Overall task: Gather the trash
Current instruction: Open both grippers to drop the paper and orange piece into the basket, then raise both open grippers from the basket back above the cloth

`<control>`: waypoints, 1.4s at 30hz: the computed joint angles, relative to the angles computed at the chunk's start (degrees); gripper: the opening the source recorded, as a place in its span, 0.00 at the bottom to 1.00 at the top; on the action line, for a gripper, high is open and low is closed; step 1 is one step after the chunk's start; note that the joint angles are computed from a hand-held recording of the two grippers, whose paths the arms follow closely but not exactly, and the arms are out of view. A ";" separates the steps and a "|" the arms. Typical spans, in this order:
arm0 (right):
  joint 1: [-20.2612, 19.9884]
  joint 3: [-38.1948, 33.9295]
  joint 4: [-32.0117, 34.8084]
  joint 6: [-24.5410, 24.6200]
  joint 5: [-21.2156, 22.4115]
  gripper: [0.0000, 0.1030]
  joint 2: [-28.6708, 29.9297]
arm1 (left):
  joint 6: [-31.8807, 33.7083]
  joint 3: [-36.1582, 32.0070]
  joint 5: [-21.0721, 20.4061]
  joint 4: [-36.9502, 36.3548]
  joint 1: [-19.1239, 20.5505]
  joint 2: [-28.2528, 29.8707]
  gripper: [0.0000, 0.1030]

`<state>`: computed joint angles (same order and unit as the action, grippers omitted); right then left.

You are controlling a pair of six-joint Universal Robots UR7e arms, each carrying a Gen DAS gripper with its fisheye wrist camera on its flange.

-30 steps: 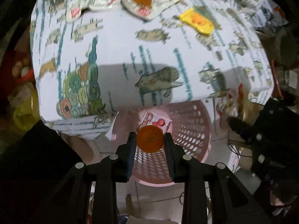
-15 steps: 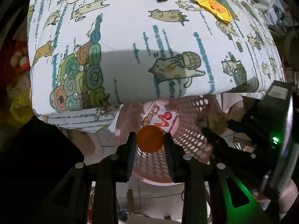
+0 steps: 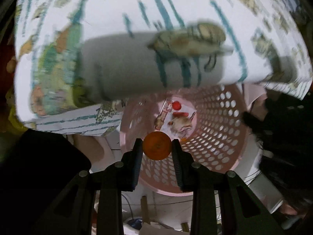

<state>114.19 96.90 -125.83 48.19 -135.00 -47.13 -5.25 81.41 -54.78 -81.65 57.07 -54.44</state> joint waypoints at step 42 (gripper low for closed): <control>8.98 -4.28 -8.16 -3.59 -20.02 0.58 -1.94 | 13.65 1.05 2.27 -28.68 -6.57 -7.63 0.85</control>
